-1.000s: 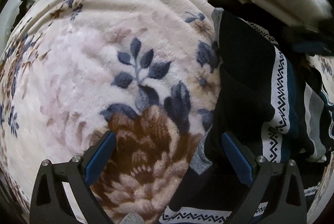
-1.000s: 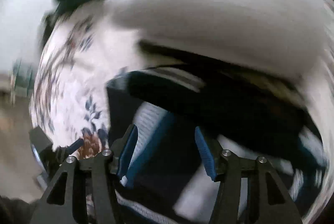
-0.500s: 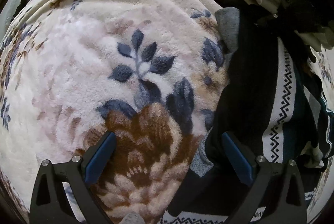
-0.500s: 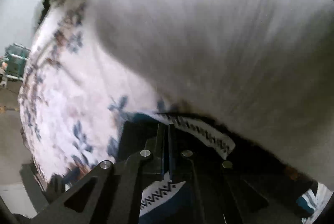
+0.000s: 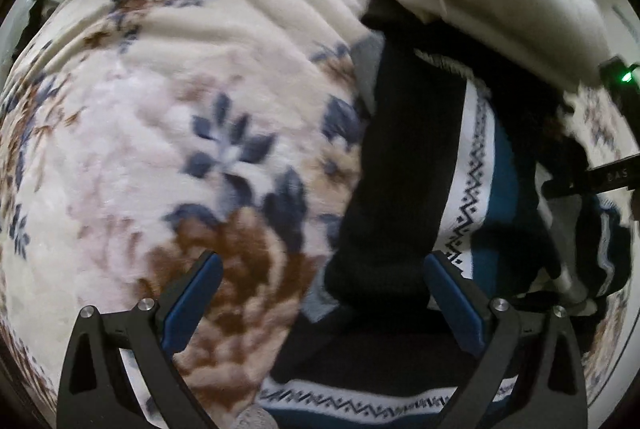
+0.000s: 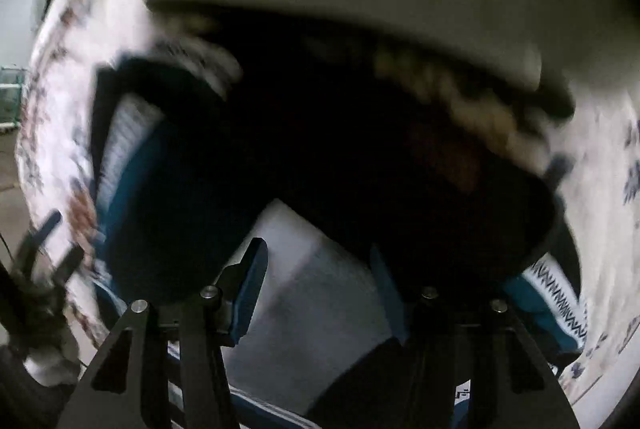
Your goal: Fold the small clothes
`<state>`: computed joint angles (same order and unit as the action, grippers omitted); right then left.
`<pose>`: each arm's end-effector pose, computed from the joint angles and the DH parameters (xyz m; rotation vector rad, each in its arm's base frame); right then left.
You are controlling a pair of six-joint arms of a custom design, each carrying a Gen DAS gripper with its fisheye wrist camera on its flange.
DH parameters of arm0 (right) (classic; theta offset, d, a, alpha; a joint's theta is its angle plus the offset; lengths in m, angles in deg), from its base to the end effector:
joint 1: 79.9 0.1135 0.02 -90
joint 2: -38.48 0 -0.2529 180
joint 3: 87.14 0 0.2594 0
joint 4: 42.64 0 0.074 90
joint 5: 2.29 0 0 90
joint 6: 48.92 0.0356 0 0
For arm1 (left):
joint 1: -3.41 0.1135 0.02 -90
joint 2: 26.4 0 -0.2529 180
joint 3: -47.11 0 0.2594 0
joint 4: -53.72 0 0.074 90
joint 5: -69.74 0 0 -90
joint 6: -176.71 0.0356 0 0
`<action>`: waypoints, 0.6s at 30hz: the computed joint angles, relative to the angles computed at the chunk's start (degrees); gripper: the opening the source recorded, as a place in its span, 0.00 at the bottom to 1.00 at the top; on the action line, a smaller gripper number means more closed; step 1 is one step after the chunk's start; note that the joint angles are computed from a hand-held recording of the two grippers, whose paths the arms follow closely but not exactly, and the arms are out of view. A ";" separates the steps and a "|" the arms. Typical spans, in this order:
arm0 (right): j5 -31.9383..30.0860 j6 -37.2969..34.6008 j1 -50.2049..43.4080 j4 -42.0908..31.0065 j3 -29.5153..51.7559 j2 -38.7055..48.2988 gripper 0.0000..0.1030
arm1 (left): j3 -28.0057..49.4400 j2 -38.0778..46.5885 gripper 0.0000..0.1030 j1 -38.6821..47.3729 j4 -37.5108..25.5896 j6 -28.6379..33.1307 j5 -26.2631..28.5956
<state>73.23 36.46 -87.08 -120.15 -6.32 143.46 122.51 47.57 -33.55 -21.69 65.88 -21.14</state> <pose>0.2989 -0.0287 0.1454 -0.1038 -2.9373 -0.4022 0.1919 -0.1437 0.2577 0.4016 2.8561 -0.1767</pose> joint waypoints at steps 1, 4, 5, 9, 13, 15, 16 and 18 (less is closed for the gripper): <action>0.20 -0.20 -0.35 1.18 -1.24 -0.55 0.11 | -0.29 1.42 1.00 -1.07 0.41 0.51 -0.54; 0.64 1.23 -2.91 4.63 -3.71 -3.44 0.03 | -1.72 2.94 1.00 -2.14 0.98 1.85 -1.52; 1.16 2.06 -4.33 5.67 -4.05 -4.51 0.03 | -2.25 2.75 1.00 -2.07 1.21 2.19 -1.72; 1.84 2.63 -8.16 6.13 -2.99 -4.81 0.03 | -3.00 1.52 1.00 -0.92 0.26 2.85 -1.86; 2.98 3.97 -13.24 0.67 1.62 -3.16 0.27 | -0.07 -2.08 1.00 1.88 -5.30 3.87 -0.83; -0.39 4.22 -19.84 -3.30 1.62 -8.49 0.41 | 2.61 -5.52 1.00 5.68 -9.66 4.15 2.87; -1.87 4.28 -22.86 -5.10 1.05 -11.78 0.43 | 3.37 -6.73 1.00 7.34 -11.19 3.43 5.35; -4.80 4.39 -30.13 -10.45 -1.99 -21.07 0.43 | 3.89 -9.10 1.00 11.98 -14.22 0.18 13.38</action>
<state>68.43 40.86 -117.22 -130.60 -8.31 122.38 126.39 38.47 -21.56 -35.91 66.05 -7.76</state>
